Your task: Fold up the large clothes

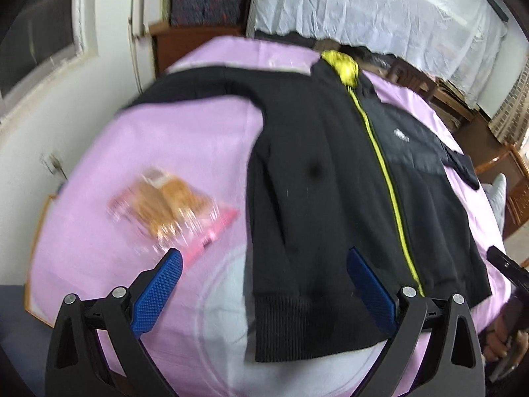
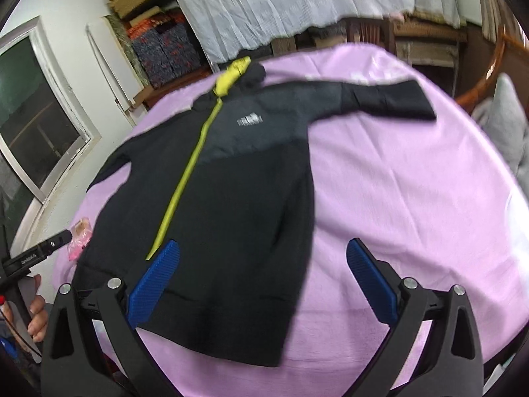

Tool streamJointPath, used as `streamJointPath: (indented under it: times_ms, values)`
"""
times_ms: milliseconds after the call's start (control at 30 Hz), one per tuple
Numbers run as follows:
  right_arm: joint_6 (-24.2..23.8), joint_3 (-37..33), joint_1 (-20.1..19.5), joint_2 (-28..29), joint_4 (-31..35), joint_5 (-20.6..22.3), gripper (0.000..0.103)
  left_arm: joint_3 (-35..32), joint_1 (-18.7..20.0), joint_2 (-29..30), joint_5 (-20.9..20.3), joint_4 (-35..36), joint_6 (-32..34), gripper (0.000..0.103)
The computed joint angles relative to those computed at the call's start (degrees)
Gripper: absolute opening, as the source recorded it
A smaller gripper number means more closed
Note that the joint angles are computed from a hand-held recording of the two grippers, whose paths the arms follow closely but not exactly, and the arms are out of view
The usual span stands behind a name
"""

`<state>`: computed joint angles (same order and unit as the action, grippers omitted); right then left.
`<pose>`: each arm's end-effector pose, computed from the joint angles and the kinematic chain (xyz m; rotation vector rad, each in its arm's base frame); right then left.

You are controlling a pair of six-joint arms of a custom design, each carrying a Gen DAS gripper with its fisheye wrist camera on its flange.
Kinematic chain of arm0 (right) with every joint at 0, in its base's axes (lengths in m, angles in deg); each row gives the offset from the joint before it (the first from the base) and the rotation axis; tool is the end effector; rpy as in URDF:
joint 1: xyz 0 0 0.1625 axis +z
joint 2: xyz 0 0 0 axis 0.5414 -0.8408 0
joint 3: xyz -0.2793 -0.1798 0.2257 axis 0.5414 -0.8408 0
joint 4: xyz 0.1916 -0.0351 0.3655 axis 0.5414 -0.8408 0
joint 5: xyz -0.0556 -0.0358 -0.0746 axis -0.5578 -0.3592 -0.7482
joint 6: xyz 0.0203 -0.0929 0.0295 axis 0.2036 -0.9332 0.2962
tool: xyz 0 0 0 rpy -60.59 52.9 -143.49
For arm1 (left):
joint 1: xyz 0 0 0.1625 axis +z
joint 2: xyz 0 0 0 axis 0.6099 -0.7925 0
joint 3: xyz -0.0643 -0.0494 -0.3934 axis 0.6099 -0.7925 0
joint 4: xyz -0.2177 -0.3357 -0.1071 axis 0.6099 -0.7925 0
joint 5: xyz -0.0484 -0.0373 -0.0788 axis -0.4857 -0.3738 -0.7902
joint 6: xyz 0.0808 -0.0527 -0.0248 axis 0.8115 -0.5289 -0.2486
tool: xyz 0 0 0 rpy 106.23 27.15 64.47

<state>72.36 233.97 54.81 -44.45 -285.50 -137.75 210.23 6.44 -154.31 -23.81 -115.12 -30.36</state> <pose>0.0846 -0.2983 0.1831 0.0161 -2.4975 1.0263 -0.0968 -0.3720 0.1187 0.4402 2.4786 -0.6785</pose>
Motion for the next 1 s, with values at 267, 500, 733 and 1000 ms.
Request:
streamJointPath:
  times_ms: [267,500,733,1000]
  values:
    - [-3.16,1.95,-6.23,0.86,-1.40,5.14,0.099,-0.29,2.75,3.71,-4.13,-4.11,4.10,0.099]
    - [-4.52,2.00,-6.55,3.52,-4.42,5.45,0.099,-0.09,1.58,7.55,-2.17,-10.07,5.80,0.083]
    - [-6.58,0.46,-4.45,8.03,-6.86,4.07,0.030,0.26,0.45,7.13,-4.29,-11.64,6.57,0.020]
    - [-6.80,4.07,-9.82,-8.47,4.52,15.22,0.011,1.94,-2.99,4.78,-8.17,-9.33,3.55,0.013]
